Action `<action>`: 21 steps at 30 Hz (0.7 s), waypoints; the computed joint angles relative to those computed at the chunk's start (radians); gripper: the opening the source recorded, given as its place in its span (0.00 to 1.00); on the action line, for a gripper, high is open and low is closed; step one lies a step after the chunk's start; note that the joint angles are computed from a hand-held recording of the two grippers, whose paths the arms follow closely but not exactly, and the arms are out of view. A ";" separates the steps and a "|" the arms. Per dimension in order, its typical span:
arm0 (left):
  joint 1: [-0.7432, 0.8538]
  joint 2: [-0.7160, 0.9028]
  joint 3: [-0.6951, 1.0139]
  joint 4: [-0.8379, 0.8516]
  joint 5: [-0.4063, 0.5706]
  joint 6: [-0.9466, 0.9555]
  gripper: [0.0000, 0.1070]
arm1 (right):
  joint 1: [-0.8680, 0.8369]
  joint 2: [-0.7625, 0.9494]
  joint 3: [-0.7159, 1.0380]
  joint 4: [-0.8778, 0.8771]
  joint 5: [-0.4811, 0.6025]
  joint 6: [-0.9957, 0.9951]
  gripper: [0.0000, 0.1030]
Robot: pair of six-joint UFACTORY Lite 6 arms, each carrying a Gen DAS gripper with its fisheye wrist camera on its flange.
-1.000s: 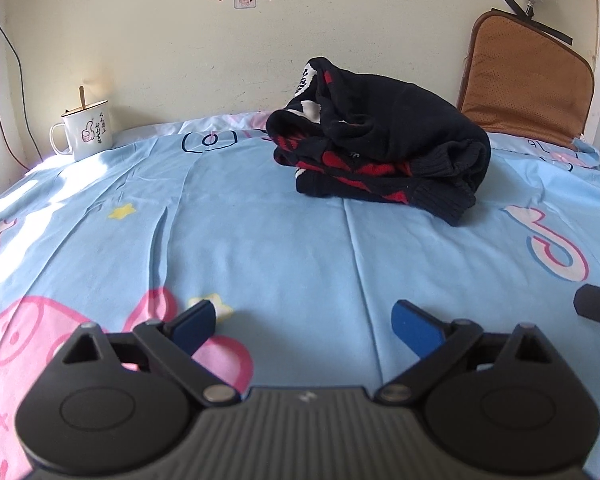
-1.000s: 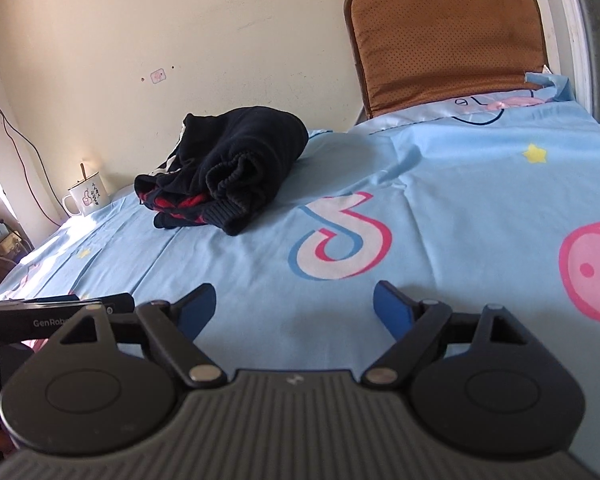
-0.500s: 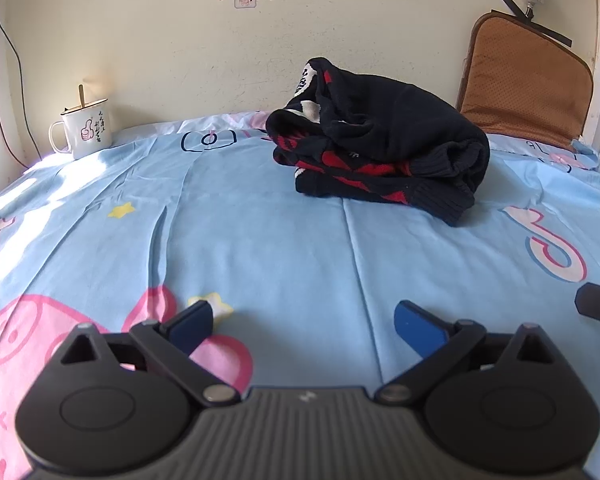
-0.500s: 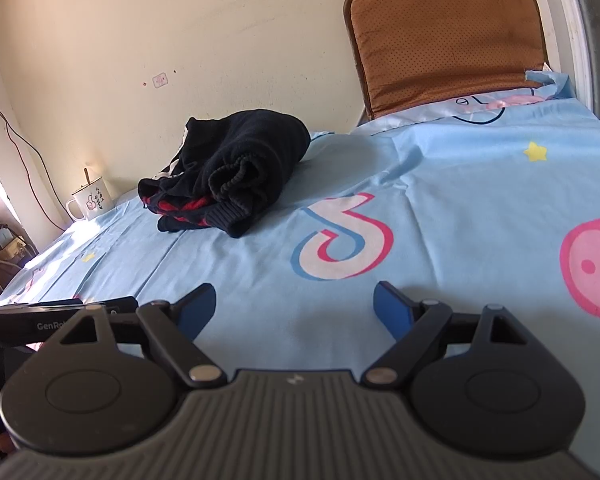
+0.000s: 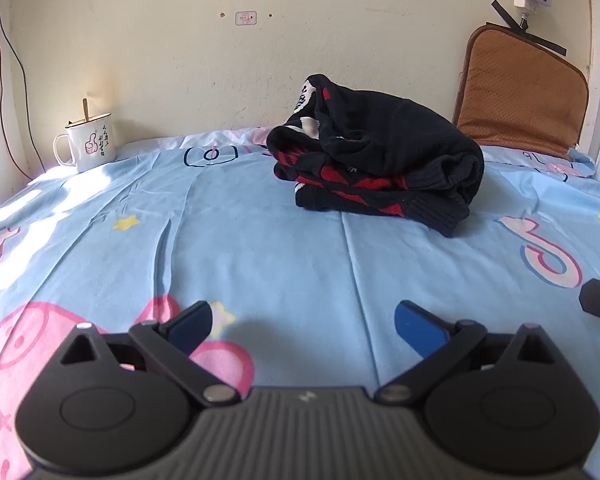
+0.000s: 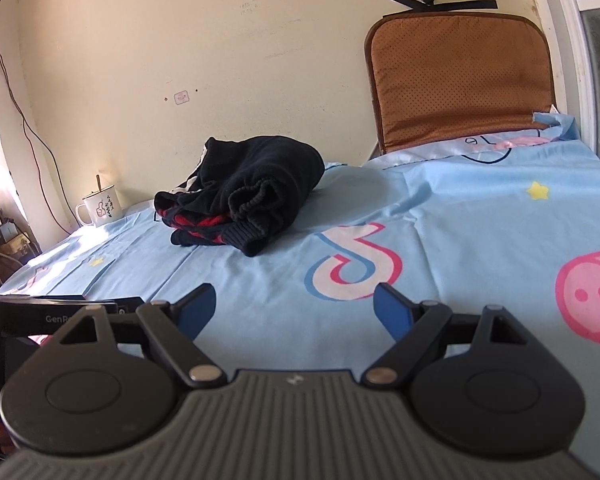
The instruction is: Fold small clothes
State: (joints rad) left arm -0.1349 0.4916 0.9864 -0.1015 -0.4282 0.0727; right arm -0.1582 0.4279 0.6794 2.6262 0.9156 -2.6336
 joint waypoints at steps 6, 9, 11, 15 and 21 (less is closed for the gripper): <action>0.004 -0.001 -0.005 0.019 -0.010 -0.015 0.95 | 0.005 -0.002 -0.003 0.005 -0.004 0.003 0.85; 0.005 -0.002 -0.006 0.024 -0.012 -0.022 0.95 | 0.003 -0.001 -0.003 0.004 -0.002 0.009 0.85; 0.006 -0.002 -0.006 0.026 -0.012 -0.024 0.95 | 0.002 0.000 -0.004 0.005 0.000 0.010 0.85; 0.007 -0.002 -0.005 0.030 -0.011 -0.026 0.95 | 0.003 0.001 -0.006 0.009 0.007 0.009 0.85; 0.009 -0.004 -0.005 0.032 -0.007 -0.031 0.96 | 0.001 0.004 -0.008 0.011 0.016 0.010 0.85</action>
State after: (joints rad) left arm -0.1261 0.4876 0.9811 -0.0692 -0.4350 0.0414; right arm -0.1568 0.4318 0.6714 2.6369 0.9320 -2.6239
